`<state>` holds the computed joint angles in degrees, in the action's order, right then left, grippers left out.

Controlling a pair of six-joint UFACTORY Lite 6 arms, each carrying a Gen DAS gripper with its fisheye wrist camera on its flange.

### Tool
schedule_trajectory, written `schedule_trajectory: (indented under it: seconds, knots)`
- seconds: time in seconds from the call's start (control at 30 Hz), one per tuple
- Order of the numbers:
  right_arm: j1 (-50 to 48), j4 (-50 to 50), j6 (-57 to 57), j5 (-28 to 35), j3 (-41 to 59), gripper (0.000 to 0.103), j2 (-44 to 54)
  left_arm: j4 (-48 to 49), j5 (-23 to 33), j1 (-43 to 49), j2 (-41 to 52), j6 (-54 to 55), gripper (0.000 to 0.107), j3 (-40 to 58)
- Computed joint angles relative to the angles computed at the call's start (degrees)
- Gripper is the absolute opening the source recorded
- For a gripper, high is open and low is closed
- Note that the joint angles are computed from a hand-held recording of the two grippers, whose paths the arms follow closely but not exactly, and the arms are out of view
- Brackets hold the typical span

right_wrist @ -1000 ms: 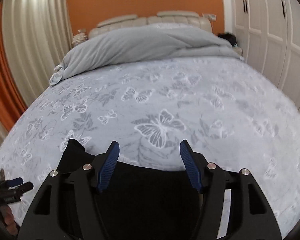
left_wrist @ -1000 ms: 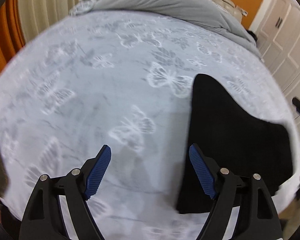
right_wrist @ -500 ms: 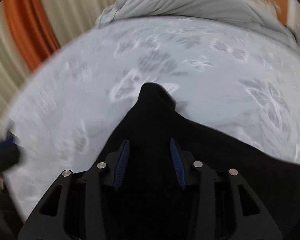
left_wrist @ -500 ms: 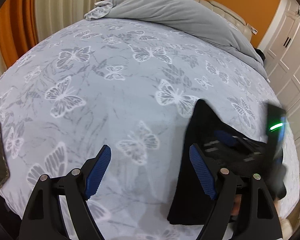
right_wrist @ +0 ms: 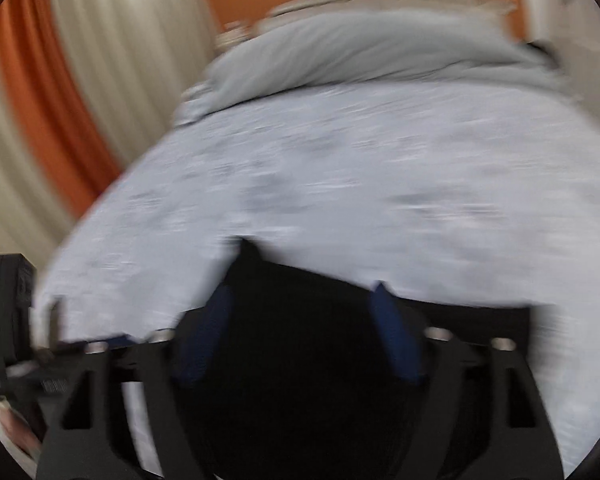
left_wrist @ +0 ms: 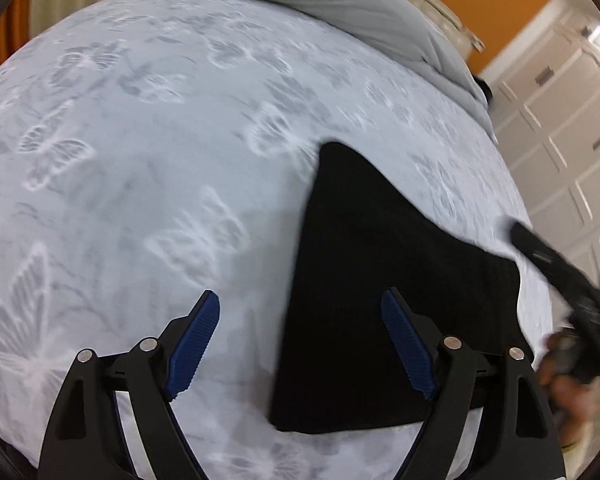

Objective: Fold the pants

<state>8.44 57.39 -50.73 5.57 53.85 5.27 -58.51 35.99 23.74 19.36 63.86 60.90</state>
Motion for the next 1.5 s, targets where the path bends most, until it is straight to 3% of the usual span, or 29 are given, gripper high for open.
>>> schedule_trajectory:
  seconds: [0.1, 0.17, 0.23, 0.27, 0.3, 0.33, 0.4, 0.5, 0.57, 0.6, 0.63, 0.67, 0.73, 0.8, 0.83, 0.93, 0.97, 1.0, 1.03, 1.07, 1.1, 1.17, 1.23, 1.3, 1.4, 1.47, 1.5]
  knots:
    - [-12.33, 5.65, -8.81, 4.85, -14.03, 0.091, -10.88, 1.16, -2.94, -3.21, 0.47, -1.05, 0.082, -2.54]
    - [-18.68, 13.82, -19.83, 11.10, -17.43, 0.089, -10.52, 2.73, -2.85, -4.38, 2.64, -3.21, 0.084, -2.51]
    - [-23.71, 19.28, -28.39, 19.57, -20.10, 0.070, -8.06, 1.59, -0.64, -4.11, 4.93, -3.19, 0.085, -2.37]
    - [-24.20, 21.23, -30.91, 20.50, -20.53, 0.063, -6.94, -0.77, -0.66, -3.91, 5.06, -1.57, 0.085, -3.29]
    - [-23.48, 24.58, -34.61, 19.10, -21.45, 0.050, -6.61, -3.01, -1.45, -4.08, 4.28, 0.89, 0.082, -4.48]
    - [-23.29, 25.54, -36.10, 20.09, -21.23, 0.041, -5.77, -3.82, -0.29, -4.12, 4.32, 2.78, 0.072, -4.38]
    - [-27.04, 23.82, -34.34, 27.87, -21.74, 0.032, -9.22, -3.67, 1.26, -3.57, 3.22, 2.93, 0.046, -4.73]
    - [-30.57, 20.72, -32.01, 34.14, -26.08, 0.031, -21.02, -1.75, 7.16, 0.59, 1.69, 1.61, 0.037, -3.51]
    - [-30.50, 20.66, -31.41, 29.09, -27.34, 0.034, -19.79, 0.03, 7.11, 2.17, 1.91, 0.31, 0.042, -3.13]
    - [-29.31, 20.10, -32.05, 23.31, -27.32, 0.043, -15.58, 0.40, 6.16, 2.26, 2.57, -0.01, 0.053, -3.05]
    - [-28.84, 18.60, -30.39, 19.94, -26.16, 0.051, -10.94, 0.37, 5.50, 2.22, 2.96, -0.08, 0.058, -3.08]
    - [-28.49, 19.49, -29.61, 18.96, -25.38, 0.063, -8.69, -0.16, 5.05, 2.23, 3.22, 0.26, 0.065, -3.37]
    - [-30.26, 22.68, -32.88, 23.52, -24.81, 0.066, -8.52, -0.13, 5.85, 2.30, 3.13, 0.30, 0.071, -3.50]
    - [-31.37, 26.80, -36.29, 24.26, -25.40, 0.095, -9.58, -0.12, 8.68, 2.68, 3.42, 0.21, 0.086, -3.08]
    - [-31.54, 28.72, -36.98, 24.71, -24.70, 0.098, -8.01, -0.93, 9.75, 2.46, 4.04, 0.27, 0.087, -2.96]
    - [-31.82, 28.66, -33.35, 31.64, -17.19, 0.096, 6.37, 0.67, 10.43, 0.13, 9.03, -3.55, 0.087, 0.63]
    - [-30.82, 30.40, -32.89, 32.78, -15.46, 0.075, 10.52, -0.56, 8.91, -0.89, 10.19, -3.10, 0.085, 0.75]
    - [-29.92, 32.62, -34.83, 32.50, -14.33, 0.068, 12.27, -2.32, 7.75, -1.53, 9.37, -1.08, 0.080, -0.16]
    - [-29.04, 33.41, -36.08, 32.50, -14.61, 0.060, 11.62, -3.54, 6.86, -2.26, 8.04, 1.28, 0.063, -0.95]
    - [-28.08, 33.10, -34.94, 32.42, -15.13, 0.044, 8.57, -3.51, 7.73, -2.03, 7.55, 1.74, 0.040, -0.90]
    - [-28.35, 32.55, -33.84, 34.28, -16.50, 0.039, 4.35, -3.69, 9.40, -0.90, 6.77, 1.40, 0.032, -0.91]
    - [-29.75, 29.12, -31.53, 40.31, -18.92, 0.034, -4.58, -3.56, 17.25, 3.90, 3.59, 1.46, 0.027, -1.09]
    - [-30.47, 26.25, -31.11, 44.49, -20.11, 0.034, -9.79, -1.78, 21.95, 7.63, -0.30, 1.70, 0.026, -2.21]
    - [-29.97, 23.13, -31.32, 44.31, -20.55, 0.039, -8.24, -0.82, 23.82, 13.79, -4.11, 5.11, 0.029, -6.00]
    - [-27.13, 21.68, -30.80, 32.09, -20.93, 0.050, 1.35, 3.23, 17.25, 16.20, -0.43, 5.51, 0.035, -8.85]
    - [-27.48, 24.71, -31.68, 31.38, -21.47, 0.056, 1.68, 1.95, 15.24, 16.79, 0.55, 6.79, 0.043, -10.32]
    - [-27.65, 24.29, -31.35, 31.02, -22.25, 0.056, -1.06, 1.49, 15.71, 16.86, -1.02, 7.74, 0.041, -10.75]
